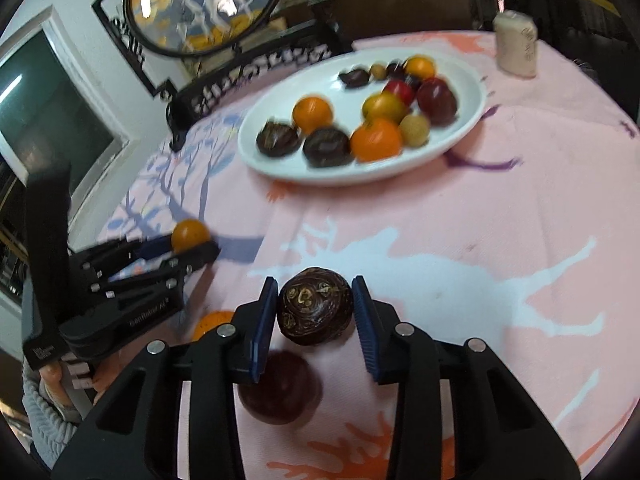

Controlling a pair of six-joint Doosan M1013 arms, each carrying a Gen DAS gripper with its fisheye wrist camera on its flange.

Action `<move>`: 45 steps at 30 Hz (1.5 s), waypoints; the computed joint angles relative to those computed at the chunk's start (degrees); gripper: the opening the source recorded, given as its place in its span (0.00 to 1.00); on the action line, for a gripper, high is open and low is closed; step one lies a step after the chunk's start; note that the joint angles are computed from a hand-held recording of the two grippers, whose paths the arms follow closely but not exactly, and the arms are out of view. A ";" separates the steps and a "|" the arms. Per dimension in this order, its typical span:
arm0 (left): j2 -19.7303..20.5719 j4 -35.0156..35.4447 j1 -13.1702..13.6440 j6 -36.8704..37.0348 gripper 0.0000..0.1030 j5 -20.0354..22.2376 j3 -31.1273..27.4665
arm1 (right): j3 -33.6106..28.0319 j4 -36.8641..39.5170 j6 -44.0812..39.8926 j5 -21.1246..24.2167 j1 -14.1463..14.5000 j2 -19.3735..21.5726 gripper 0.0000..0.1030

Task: Organize fruits
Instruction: 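Place the orange tomato and brown fruit on the plate with both tools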

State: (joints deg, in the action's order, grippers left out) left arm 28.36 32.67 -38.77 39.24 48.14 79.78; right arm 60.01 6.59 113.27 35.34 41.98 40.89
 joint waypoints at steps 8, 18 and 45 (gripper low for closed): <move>-0.37 -2.41 1.19 0.47 0.38 -2.42 -1.76 | 2.99 -9.57 10.05 -6.21 -0.40 -2.46 0.37; 7.62 -1.99 4.33 2.20 0.38 0.96 -17.25 | -13.53 -17.27 13.30 0.62 -1.62 5.71 0.37; 0.19 6.97 1.16 -9.21 0.63 -1.28 -3.43 | 1.82 -12.11 15.01 -10.69 -1.61 -1.86 0.40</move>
State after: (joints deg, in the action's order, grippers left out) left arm 28.54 39.64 -37.62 30.03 46.87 76.35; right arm 61.82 -5.52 128.27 24.65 40.37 39.02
